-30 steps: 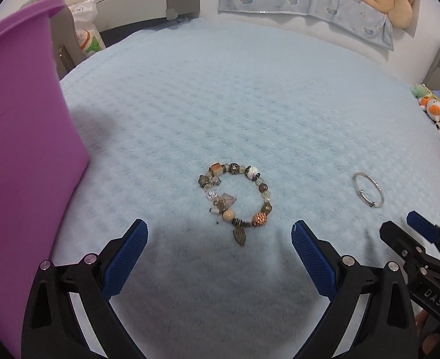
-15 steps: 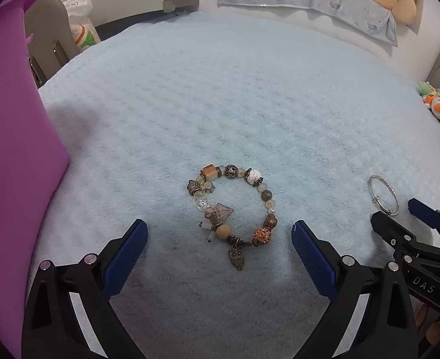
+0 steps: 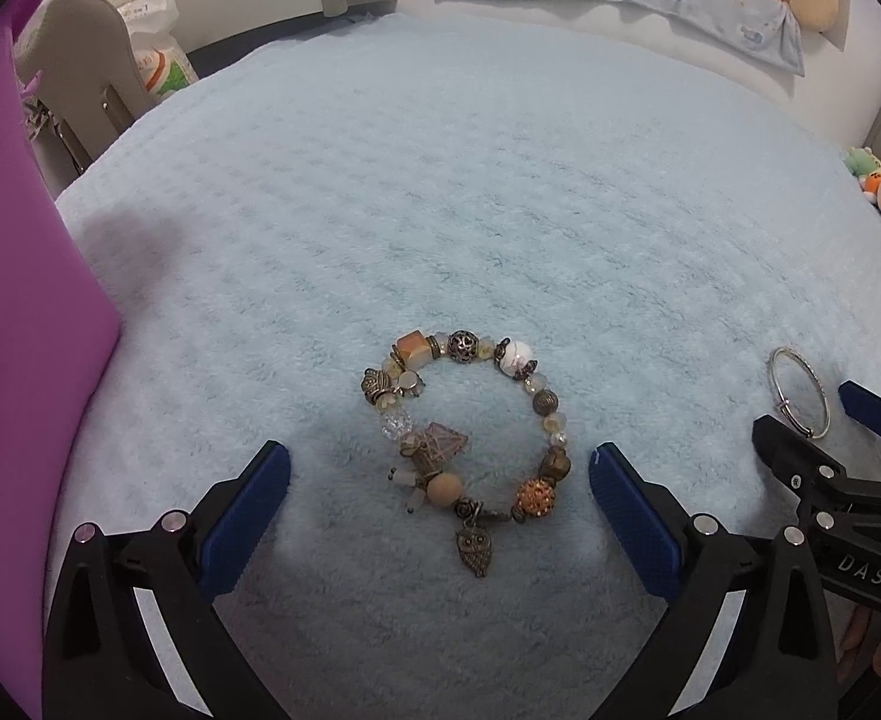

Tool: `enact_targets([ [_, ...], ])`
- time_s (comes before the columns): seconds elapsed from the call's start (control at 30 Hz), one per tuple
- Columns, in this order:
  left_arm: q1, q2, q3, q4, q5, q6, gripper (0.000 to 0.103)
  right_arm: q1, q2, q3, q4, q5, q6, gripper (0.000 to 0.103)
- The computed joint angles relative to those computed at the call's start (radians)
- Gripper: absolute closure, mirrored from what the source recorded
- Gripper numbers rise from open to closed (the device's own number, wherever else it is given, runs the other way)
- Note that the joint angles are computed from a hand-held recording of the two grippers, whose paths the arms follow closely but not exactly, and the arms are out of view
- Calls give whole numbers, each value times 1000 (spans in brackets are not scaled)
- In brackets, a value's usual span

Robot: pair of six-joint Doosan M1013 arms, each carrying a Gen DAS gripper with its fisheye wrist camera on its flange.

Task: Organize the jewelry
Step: 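Grasp the silver bangle with the right tool while the left grasps the beaded bracelet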

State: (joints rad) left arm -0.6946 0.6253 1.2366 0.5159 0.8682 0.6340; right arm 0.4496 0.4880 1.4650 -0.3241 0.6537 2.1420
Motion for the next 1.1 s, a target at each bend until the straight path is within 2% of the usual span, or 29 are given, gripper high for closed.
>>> enact_targets([
  [0.2, -1, 12, -18, 14, 21, -7, 6, 0, 5, -9, 1, 9, -9, 9],
  [0.33, -6, 7, -10, 23, 14, -24, 10, 1, -7, 12, -15, -31, 3, 11],
  [0.47, -17, 0, -5, 49, 3, -8, 40, 7, -6, 7, -20, -30, -10, 29],
  [0.5, -20, 2, -8, 53, 9, -2, 43, 7, -7, 6, -11, -32, -22, 32],
  [0.53, -19, 2, -9, 45, 7, 3, 45, 7, -7, 5, 2, -36, -34, 42],
  [0.6, -14, -4, -3, 23, -15, 4, 59, 8, -10, 6, 12, -46, -46, 57],
  [0.7, -11, -11, 5, 28, -22, -13, 74, 4, -14, 11, 37, -59, -55, 56],
  [0.83, 7, -35, 37, -21, -70, -26, 85, -8, -32, 35, 85, -101, -56, 56],
  [1.1, 11, -69, 85, -34, -125, -42, 87, -1, -74, 93, 97, -137, -30, 56],
])
